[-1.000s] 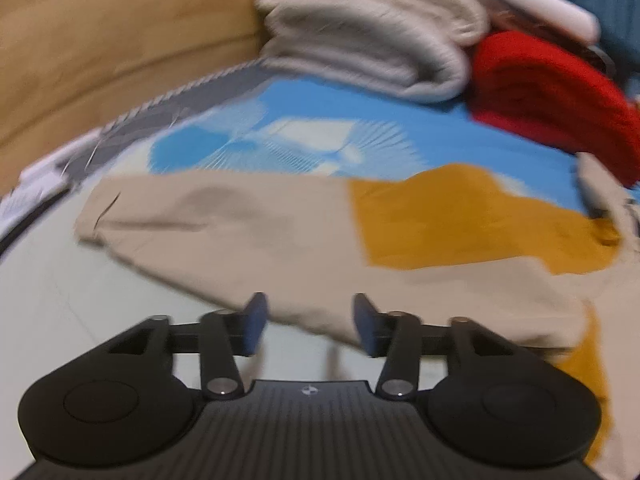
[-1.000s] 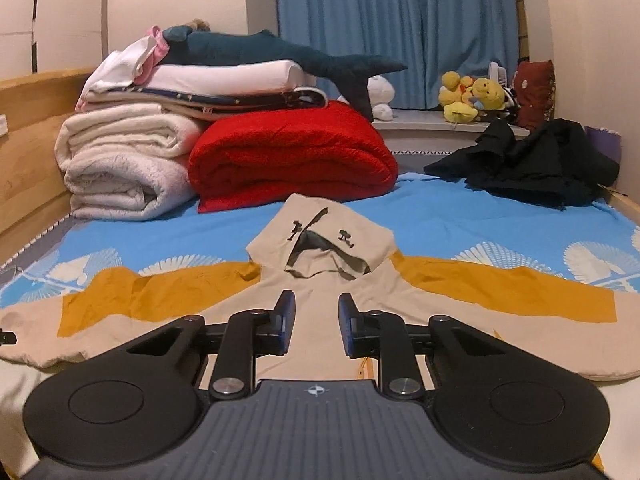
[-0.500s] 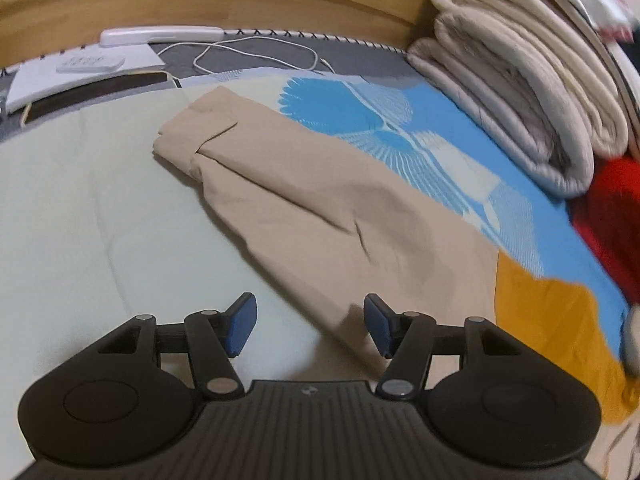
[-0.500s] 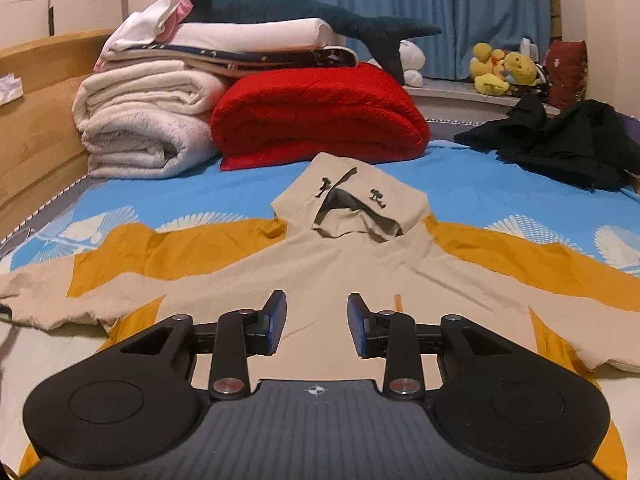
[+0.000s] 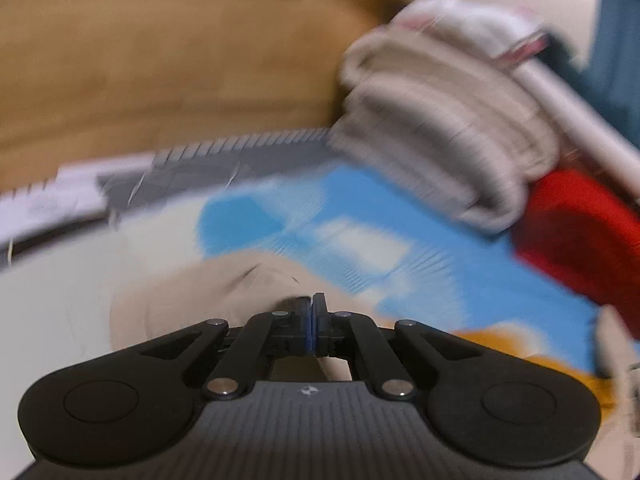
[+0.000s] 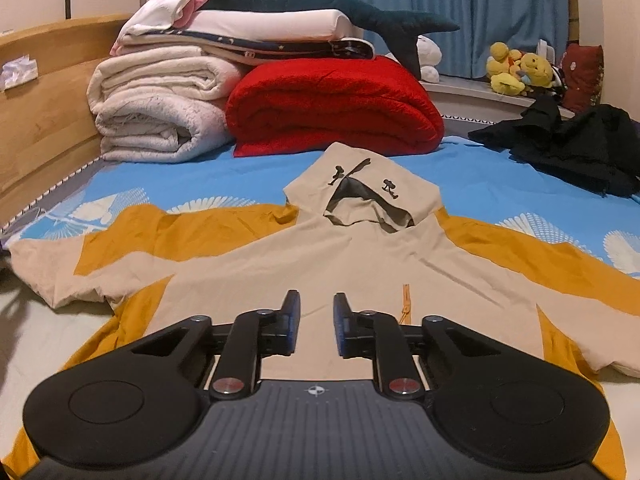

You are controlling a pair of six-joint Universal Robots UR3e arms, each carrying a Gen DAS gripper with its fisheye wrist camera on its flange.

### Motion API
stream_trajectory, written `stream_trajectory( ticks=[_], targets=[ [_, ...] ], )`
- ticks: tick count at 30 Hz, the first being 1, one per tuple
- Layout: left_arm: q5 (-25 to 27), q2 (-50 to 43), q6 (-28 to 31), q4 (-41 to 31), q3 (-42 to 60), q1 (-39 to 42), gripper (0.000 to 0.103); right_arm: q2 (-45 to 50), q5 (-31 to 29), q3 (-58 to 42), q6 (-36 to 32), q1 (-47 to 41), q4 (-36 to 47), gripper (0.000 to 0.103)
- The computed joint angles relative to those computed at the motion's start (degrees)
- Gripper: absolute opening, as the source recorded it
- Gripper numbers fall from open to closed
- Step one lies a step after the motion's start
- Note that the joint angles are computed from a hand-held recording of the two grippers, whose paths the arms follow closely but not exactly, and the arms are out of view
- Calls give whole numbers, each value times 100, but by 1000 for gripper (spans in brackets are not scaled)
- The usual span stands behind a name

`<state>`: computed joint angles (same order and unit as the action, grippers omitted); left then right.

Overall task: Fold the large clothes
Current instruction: 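Grasp the beige sleeve cuff with the left gripper and lift it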

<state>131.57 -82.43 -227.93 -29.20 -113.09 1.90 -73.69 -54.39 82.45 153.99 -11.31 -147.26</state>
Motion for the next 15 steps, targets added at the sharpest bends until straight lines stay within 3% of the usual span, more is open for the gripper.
stream_trajectory(
  ticks=[3, 6, 8, 11, 15],
  targets=[
    [660, -309, -728, -1280, 1381, -1201, 0, -102, 178, 20, 69, -100, 2, 12],
    [873, -801, -1426, -2517, 2650, -2044, 0, -207, 365, 16, 113, -234, 99, 11],
    [975, -1180, -1582, -2711, 3155, -2480, 0, -289, 485, 48, 102, -342, 175, 11],
    [1209, -1840, -1207, -2660, 3627, -2915, 0, -356, 586, 119, 109, -508, 137, 11],
    [787, -2582, -1532, -2886, 4518, -2883, 0, -361, 657, 164, 92, -753, 122, 11]
  ],
)
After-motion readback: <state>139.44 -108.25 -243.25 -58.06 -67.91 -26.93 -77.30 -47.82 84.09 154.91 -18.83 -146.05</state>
